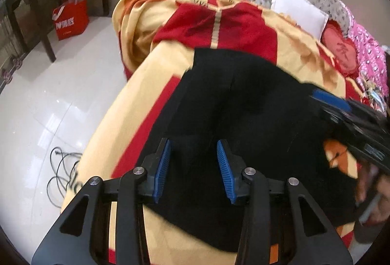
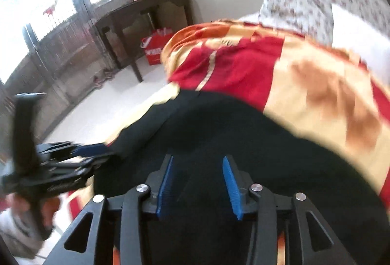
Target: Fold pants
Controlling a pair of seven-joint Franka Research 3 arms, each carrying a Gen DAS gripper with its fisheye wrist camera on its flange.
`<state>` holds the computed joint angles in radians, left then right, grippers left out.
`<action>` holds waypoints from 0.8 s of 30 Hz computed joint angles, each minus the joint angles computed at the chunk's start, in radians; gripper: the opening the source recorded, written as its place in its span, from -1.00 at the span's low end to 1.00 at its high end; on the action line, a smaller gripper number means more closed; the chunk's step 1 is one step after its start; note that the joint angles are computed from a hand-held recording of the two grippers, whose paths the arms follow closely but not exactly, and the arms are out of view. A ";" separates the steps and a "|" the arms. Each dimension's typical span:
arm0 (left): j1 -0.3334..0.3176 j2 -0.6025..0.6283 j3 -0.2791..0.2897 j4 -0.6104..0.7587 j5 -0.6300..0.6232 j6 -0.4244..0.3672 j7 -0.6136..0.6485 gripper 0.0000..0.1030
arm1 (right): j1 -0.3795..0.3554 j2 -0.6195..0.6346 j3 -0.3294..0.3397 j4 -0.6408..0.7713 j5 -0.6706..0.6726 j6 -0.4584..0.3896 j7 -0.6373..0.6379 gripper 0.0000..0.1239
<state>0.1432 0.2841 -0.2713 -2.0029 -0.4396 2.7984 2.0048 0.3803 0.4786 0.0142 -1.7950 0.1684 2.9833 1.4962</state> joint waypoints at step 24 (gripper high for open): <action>-0.075 0.298 0.057 0.405 0.368 -0.175 -0.358 0.05 | -0.146 0.482 0.080 0.774 0.060 -0.510 -0.319 -0.32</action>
